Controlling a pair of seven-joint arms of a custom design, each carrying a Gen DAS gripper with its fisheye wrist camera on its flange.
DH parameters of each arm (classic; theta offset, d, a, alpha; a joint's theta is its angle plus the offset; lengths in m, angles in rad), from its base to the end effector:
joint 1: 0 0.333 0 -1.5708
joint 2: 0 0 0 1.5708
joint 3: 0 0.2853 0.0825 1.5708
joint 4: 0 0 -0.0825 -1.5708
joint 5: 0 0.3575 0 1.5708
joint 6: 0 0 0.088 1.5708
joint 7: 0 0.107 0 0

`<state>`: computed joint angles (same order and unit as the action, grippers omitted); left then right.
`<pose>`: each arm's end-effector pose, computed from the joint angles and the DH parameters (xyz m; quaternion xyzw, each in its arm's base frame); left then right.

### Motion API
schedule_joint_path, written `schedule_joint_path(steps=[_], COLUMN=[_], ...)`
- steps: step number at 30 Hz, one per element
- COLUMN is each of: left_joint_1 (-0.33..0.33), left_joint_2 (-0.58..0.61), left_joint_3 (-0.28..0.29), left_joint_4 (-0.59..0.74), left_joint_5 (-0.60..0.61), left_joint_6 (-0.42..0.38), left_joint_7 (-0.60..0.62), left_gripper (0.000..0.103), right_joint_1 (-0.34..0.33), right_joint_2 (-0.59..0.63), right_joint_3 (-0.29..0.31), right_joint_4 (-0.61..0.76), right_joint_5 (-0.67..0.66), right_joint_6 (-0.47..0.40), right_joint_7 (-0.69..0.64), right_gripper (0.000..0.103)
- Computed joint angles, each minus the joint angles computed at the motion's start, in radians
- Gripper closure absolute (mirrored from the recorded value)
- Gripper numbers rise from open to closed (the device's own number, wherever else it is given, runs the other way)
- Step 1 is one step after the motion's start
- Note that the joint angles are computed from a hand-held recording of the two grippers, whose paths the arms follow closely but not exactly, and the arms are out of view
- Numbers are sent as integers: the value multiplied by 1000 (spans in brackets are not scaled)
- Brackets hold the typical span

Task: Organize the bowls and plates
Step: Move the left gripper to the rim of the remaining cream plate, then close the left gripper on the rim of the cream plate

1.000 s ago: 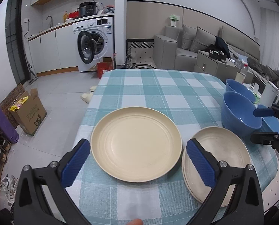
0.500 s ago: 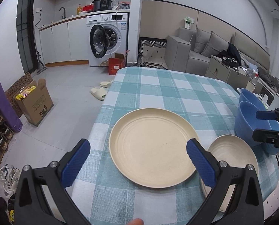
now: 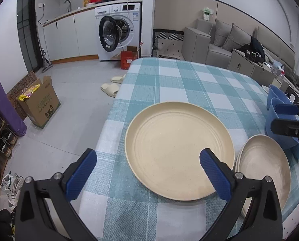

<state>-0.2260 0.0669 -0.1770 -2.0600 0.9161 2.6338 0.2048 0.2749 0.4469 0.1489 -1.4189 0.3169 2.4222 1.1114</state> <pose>0.5192 -0.2412 0.4352 -0.7348 0.5642 -0.2558 0.2762 0.6404 0.2685 0.4882 -0.8543 0.4129 -0.0835 0.3045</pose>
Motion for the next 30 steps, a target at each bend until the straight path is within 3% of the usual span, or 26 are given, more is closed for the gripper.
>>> schedule_joint_path(steps=[19, 24, 30], left_joint_1=[11, 14, 10], left_joint_2=[44, 56, 70], left_joint_3=[34, 41, 49], left_joint_4=[-15, -17, -14], left_joint_5=[-45, -62, -75], left_joint_6=[71, 85, 89], left_joint_7=[7, 11, 15], left_gripper=[0, 1, 2], right_joint_1=[57, 70, 82], right_joint_2=[278, 358, 464], right_joint_3=[-22, -25, -28], right_joint_4=[362, 485, 648], right_joint_5=[-122, -131, -131], right_joint_6=[-167, -241, -333], right_joint_7=[148, 172, 192], right_gripper=[4, 16, 21])
